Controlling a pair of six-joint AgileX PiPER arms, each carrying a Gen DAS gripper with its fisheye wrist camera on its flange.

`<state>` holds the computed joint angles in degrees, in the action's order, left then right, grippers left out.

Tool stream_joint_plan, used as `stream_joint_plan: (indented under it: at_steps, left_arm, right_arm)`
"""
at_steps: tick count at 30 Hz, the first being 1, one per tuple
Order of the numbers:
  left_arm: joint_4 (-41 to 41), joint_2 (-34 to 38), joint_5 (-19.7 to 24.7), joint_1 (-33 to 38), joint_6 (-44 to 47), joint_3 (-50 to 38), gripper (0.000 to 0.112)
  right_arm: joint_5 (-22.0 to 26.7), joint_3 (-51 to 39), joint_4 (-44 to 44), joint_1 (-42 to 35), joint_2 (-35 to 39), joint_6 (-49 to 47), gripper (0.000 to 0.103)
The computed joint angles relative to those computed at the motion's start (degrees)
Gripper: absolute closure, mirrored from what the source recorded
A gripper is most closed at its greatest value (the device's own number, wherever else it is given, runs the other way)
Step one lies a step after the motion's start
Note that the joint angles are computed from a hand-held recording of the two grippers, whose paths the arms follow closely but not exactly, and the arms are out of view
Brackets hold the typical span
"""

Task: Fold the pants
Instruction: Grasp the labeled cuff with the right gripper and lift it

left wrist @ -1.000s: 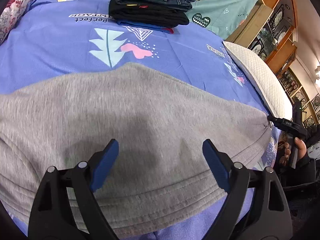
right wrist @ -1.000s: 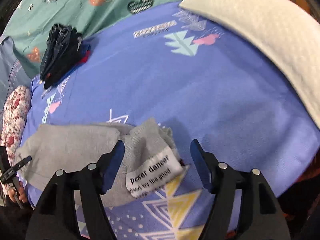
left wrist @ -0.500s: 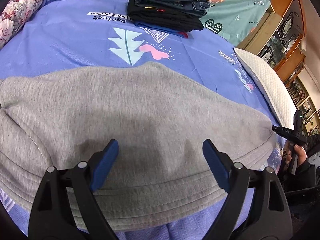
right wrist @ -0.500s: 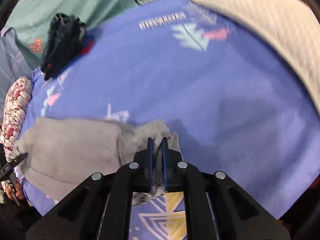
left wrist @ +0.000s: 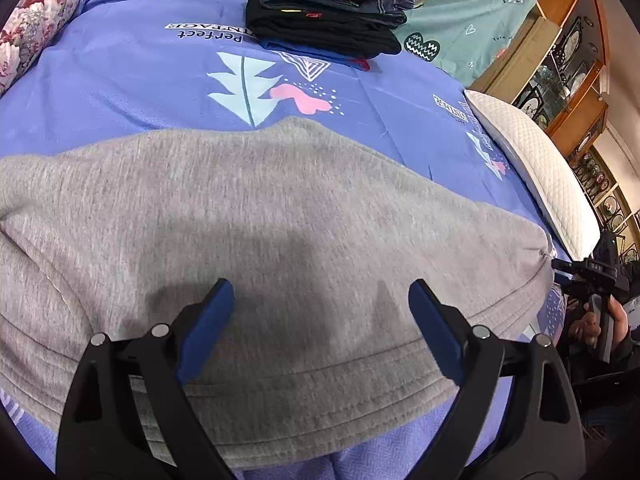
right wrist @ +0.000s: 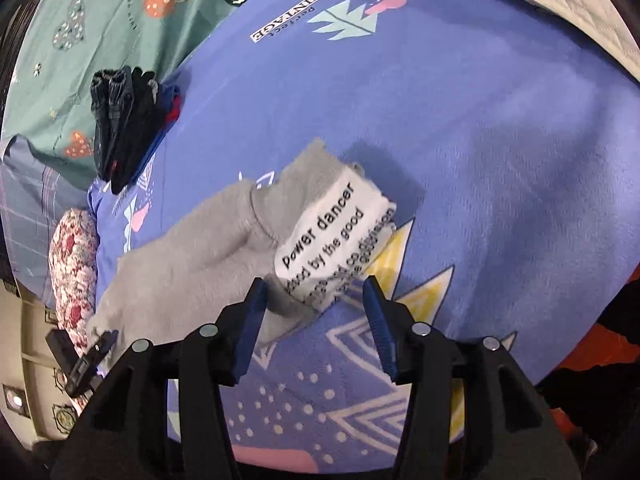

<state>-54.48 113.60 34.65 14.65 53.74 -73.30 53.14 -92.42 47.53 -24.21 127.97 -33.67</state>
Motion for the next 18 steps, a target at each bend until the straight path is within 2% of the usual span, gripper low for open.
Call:
stream_joint_plan:
  at_steps: [3, 6, 8, 9, 10, 11, 12, 14, 16, 18]
  left_arm:
    - [-2.4, -0.5, 0.2, 0.9, 2.6, 1.3, 0.022]
    - [-4.9, -0.1, 0.9, 1.7, 4.7, 1.8, 0.022]
    - [-6.0, -0.3, 0.8, 1.8, 5.9, 2.3, 0.022]
    - [-6.5, -0.4, 0.9, 2.0, 6.7, 2.6, 0.022]
    - [-7.0, -0.5, 1.1, 2.1, 7.3, 2.7, 0.022]
    - [-7.5, -0.5, 1.3, 2.3, 8.0, 2.9, 0.022]
    - [-8.3, -0.5, 1.8, 2.7, 8.8, 3.1, 0.022]
    - [-9.1, -0.4, 2.5, 3.5, 9.8, 3.1, 0.022]
    - [-9.5, -0.3, 3.3, 4.1, 10.0, 2.9, 0.022]
    - [-9.7, -0.7, 3.8, 4.5, 10.1, 3.1, 0.022]
  right_arm:
    - [0.1, -2.2, -0.1, 0.5, 1.7, 1.2, 0.05]
    - [1.1, -5.0, 1.5, 0.8, 4.0, 2.6, 0.043]
    - [0.4, -3.9, 4.2, 1.0, 3.8, 2.7, 0.034]
    - [0.9, -3.7, 5.2, 1.2, 3.8, 2.4, 0.034]
    - [0.7, -2.3, 6.4, 1.4, 3.3, 0.7, 0.041]
    - [-1.0, -1.0, 6.4, 1.9, 2.6, -0.5, 0.053]
    - [-3.2, 1.4, 8.0, 2.0, 1.2, -3.6, 0.057]
    - [-6.2, 6.6, 14.9, 1.4, -2.1, -12.0, 0.074]
    - [-8.4, 11.5, 21.8, 2.1, -7.3, -20.2, 0.077]
    - [-10.4, 13.3, 23.3, 5.4, -12.0, -25.0, 0.078]
